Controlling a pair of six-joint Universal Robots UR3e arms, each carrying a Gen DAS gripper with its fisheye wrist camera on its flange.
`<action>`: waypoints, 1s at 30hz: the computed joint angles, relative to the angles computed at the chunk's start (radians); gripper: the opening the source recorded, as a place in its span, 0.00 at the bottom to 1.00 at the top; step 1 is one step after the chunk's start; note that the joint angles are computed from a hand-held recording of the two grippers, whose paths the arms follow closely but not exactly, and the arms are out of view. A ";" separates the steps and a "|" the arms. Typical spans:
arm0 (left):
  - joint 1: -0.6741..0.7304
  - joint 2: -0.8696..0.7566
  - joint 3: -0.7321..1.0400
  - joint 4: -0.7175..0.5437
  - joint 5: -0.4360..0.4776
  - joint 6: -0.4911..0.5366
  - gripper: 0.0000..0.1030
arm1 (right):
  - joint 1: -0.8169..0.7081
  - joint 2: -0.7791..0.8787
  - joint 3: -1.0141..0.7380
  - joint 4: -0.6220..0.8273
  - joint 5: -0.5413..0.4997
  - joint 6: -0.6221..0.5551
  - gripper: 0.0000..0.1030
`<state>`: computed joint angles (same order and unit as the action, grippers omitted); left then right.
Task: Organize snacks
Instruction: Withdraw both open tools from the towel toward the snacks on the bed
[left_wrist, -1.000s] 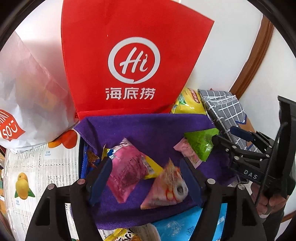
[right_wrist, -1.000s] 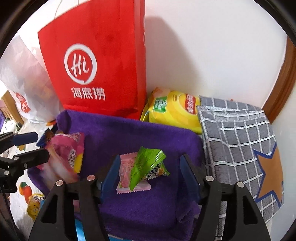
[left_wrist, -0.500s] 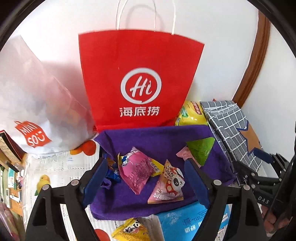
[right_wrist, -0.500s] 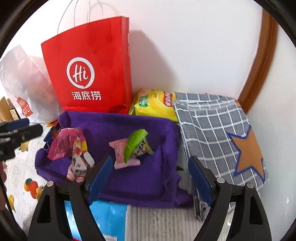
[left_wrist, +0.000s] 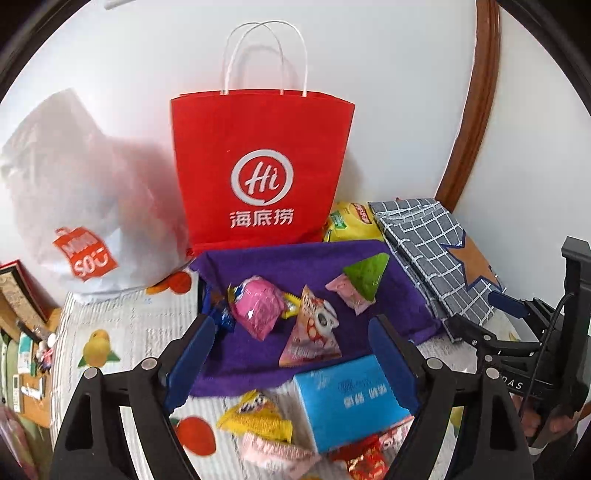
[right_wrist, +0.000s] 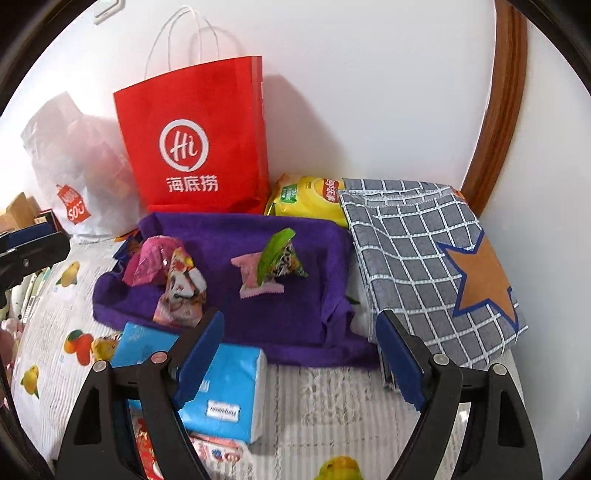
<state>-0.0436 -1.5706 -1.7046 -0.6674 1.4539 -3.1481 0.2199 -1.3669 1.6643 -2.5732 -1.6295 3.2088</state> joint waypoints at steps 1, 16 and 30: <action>0.005 0.021 -0.014 -0.011 -0.005 -0.003 0.82 | 0.005 -0.010 0.013 -0.008 -0.004 0.003 0.81; 0.157 0.321 -0.278 -0.112 -0.055 -0.010 0.82 | 0.053 -0.126 0.174 -0.026 0.053 -0.015 0.81; 0.273 0.469 -0.435 -0.164 -0.134 0.047 0.82 | 0.106 -0.148 0.280 -0.058 0.030 0.027 0.76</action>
